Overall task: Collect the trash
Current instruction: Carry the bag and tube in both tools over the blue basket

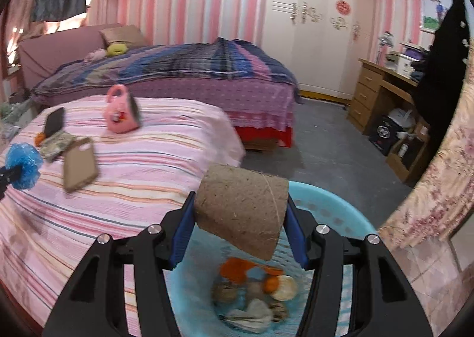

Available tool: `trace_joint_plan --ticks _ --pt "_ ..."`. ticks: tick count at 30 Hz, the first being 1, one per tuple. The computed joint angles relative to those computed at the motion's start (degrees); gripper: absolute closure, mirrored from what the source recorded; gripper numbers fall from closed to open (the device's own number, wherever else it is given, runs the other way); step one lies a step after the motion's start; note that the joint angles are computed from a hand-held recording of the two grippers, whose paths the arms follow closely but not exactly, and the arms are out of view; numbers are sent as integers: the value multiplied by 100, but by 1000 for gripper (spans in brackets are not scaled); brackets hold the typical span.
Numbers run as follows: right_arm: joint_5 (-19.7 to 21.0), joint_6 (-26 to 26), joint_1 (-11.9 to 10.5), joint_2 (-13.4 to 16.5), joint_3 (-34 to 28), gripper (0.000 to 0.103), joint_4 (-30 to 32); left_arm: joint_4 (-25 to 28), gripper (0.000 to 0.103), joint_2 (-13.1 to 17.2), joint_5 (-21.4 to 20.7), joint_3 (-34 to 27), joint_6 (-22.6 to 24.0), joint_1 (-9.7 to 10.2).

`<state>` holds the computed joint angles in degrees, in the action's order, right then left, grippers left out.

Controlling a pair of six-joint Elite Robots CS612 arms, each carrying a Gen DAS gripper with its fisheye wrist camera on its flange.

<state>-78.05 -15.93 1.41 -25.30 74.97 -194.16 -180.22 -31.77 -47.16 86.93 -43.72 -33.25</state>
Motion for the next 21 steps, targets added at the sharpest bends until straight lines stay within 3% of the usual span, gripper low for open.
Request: trace_joint_plan --ticks 9,21 --pt "-86 438 -319 68 -71 48 154 -8 73 440 -519 -875 674 -147" --pt "-418 781 -432 207 -242 48 234 285 73 990 -947 -2118 1496 -312"
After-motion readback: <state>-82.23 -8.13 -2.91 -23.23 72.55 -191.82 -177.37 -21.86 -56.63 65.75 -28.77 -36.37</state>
